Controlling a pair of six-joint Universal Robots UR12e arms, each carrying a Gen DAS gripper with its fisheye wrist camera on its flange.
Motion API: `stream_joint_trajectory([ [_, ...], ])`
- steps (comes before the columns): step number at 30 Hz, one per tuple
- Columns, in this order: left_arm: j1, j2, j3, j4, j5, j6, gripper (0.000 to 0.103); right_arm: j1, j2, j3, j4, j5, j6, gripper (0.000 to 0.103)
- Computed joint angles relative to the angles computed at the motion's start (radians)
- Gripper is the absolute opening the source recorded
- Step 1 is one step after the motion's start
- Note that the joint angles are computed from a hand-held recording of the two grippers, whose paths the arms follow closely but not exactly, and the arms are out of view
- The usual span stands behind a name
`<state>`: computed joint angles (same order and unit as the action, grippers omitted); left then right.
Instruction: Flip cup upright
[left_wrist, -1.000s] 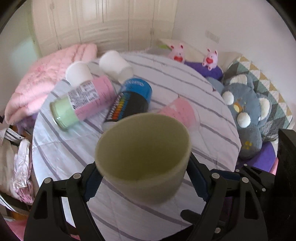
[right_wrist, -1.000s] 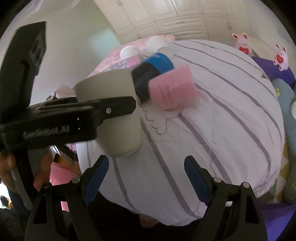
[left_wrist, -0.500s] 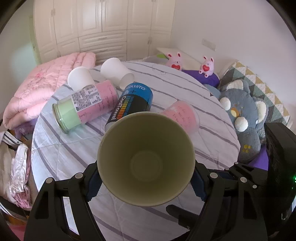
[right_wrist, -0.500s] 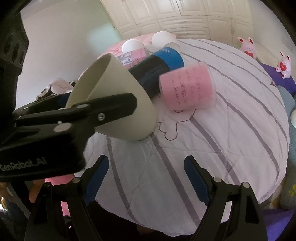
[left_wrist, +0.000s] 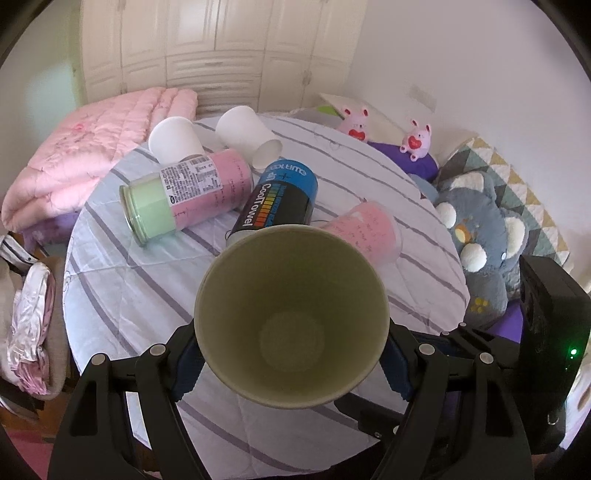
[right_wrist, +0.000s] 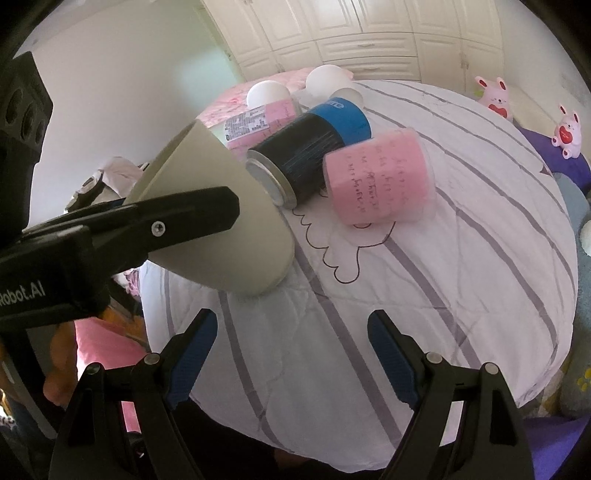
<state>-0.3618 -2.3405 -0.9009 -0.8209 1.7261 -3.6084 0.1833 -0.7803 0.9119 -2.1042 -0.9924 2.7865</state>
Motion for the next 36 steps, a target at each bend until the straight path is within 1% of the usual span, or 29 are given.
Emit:
stream_joint_trajectory([
  [4, -0.003, 0.001, 0.007, -0.036, 0.013, 0.008, 0.081, -0.001, -0.002, 0.002, 0.002, 0.003, 0.001, 0.085],
  [9, -0.006, 0.005, -0.004, -0.041, 0.021, 0.019, 0.081, -0.002, -0.002, 0.002, 0.003, 0.013, 0.0, 0.085],
  [14, -0.015, -0.008, 0.016, -0.05, 0.051, 0.043, 0.081, -0.002, -0.006, 0.009, -0.007, 0.009, 0.003, 0.085],
  [16, -0.015, -0.009, 0.019, -0.044, 0.047, 0.043, 0.084, -0.004, -0.007, 0.011, -0.006, 0.006, 0.009, 0.085],
  [18, -0.015, -0.008, 0.018, -0.041, 0.045, 0.035, 0.092, -0.005, -0.01, 0.015, -0.012, 0.004, 0.018, 0.085],
  [20, -0.016, -0.002, 0.01, -0.028, 0.057, 0.03, 0.094, -0.008, -0.013, 0.019, -0.017, 0.006, 0.025, 0.085],
  [25, -0.019, 0.014, -0.017, -0.005, 0.067, 0.015, 0.096, -0.01, -0.017, 0.024, -0.039, 0.009, 0.039, 0.085],
  [30, -0.027, 0.031, -0.043, 0.015, 0.096, 0.012, 0.097, -0.013, -0.025, 0.029, -0.056, 0.013, 0.04, 0.085],
  [33, -0.034, 0.042, -0.057, 0.032, 0.126, 0.016, 0.099, -0.014, -0.035, 0.042, -0.074, 0.014, 0.041, 0.085],
  [34, -0.038, 0.047, -0.066, 0.047, 0.139, 0.02, 0.099, -0.015, -0.039, 0.047, -0.08, 0.013, 0.042, 0.085],
  [36, -0.046, 0.057, -0.088, 0.089, 0.17, 0.029, 0.101, -0.017, -0.053, 0.07, -0.123, 0.005, 0.055, 0.085],
])
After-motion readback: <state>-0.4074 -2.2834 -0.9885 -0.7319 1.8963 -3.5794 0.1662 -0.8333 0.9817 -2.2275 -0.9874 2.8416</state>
